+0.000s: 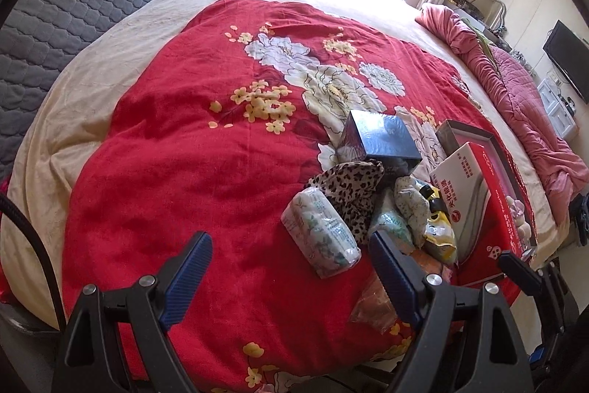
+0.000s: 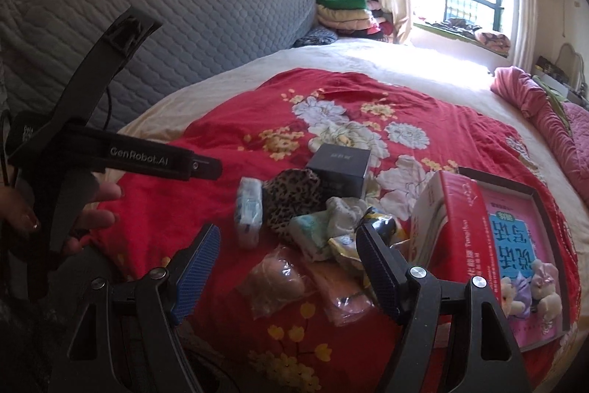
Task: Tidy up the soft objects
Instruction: 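Grasp the white wrapped package with the left gripper while the right grasps the bun bag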
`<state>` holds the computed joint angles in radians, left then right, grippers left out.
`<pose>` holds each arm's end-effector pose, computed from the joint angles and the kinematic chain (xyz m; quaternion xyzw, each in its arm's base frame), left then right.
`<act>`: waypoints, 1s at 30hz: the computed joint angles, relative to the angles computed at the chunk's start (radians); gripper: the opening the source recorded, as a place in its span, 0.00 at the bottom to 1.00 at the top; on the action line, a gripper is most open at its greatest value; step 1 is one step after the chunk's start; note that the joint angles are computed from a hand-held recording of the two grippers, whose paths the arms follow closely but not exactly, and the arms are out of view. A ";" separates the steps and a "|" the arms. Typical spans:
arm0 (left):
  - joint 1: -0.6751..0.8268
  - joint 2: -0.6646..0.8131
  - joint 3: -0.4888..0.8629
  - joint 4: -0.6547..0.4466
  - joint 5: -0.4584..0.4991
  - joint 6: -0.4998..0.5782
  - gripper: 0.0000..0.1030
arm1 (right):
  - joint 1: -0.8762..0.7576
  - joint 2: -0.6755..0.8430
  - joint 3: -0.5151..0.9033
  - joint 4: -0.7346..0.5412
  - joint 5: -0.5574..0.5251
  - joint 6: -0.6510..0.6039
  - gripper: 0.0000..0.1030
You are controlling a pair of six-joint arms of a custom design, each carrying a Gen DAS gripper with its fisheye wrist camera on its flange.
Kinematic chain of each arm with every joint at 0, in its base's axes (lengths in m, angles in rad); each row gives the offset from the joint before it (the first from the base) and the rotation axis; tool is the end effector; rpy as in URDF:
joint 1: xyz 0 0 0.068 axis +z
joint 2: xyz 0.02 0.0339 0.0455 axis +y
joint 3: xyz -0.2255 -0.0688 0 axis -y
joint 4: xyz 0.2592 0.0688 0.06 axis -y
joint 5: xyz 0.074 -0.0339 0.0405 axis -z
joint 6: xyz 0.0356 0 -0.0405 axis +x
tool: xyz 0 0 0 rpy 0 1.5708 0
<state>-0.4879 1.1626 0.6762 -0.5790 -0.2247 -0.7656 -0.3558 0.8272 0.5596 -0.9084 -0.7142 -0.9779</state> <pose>0.2160 -0.1056 0.1572 -0.1609 0.9490 -0.0578 0.2649 0.1693 -0.0381 0.1757 -0.3464 0.8537 0.1557 0.3564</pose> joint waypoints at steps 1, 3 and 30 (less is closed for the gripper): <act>0.003 0.011 -0.004 0.011 0.007 -0.005 0.84 | 0.011 -0.003 -0.018 0.010 0.011 -0.005 0.75; 0.009 0.034 -0.010 0.036 0.024 -0.016 0.84 | 0.029 -0.003 -0.047 0.031 0.030 -0.018 0.75; 0.065 0.388 0.093 0.222 0.154 -0.034 0.84 | 0.272 0.195 -0.250 0.520 0.227 -0.104 0.76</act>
<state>-0.4225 1.5510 0.7692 -0.3572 -0.0708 -0.7993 -0.0834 1.0220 0.3093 -0.3885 -0.4876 -1.0818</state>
